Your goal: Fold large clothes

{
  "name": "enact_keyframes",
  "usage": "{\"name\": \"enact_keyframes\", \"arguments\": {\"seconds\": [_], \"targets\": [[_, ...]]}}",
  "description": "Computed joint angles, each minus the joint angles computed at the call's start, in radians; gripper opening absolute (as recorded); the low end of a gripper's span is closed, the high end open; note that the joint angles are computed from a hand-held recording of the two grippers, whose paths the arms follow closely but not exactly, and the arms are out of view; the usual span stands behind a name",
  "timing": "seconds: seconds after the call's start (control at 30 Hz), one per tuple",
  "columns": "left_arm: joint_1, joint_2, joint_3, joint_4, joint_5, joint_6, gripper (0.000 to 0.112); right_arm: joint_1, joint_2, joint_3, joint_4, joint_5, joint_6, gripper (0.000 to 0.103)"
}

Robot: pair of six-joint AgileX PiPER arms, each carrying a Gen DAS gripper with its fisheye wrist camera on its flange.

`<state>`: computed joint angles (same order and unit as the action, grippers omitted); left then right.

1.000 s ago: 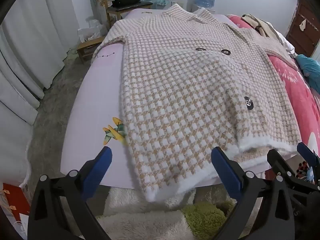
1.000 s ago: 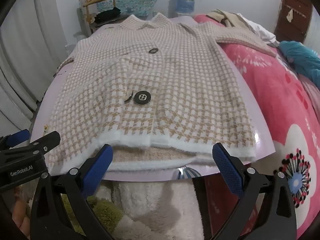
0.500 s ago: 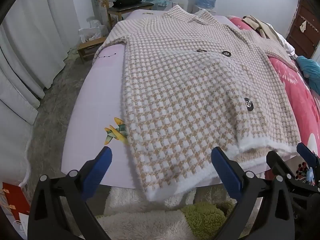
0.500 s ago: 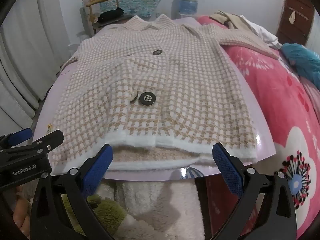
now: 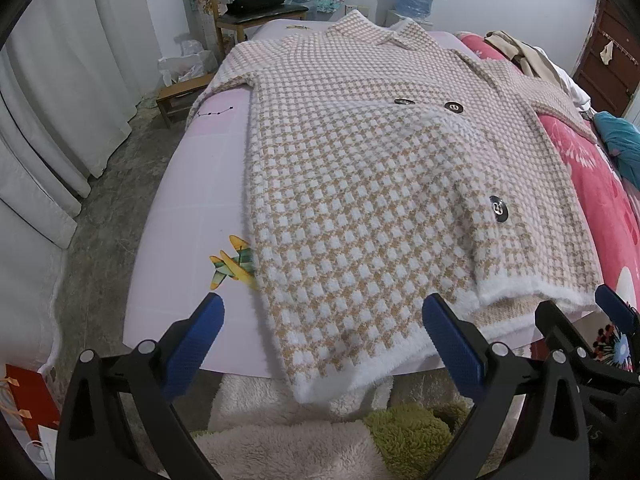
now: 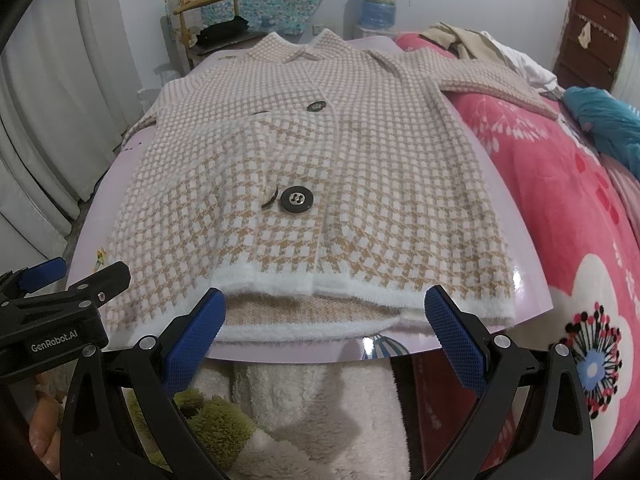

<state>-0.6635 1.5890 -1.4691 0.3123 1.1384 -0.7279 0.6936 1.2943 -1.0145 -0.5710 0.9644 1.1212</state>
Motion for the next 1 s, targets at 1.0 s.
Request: {"name": "enact_keyframes", "arguments": {"seconds": [1.0], "targets": [[-0.003, 0.002, 0.001, 0.006, 0.001, -0.005, 0.097, -0.009, -0.021, 0.018, -0.003, -0.015, 0.005, 0.095]]}}
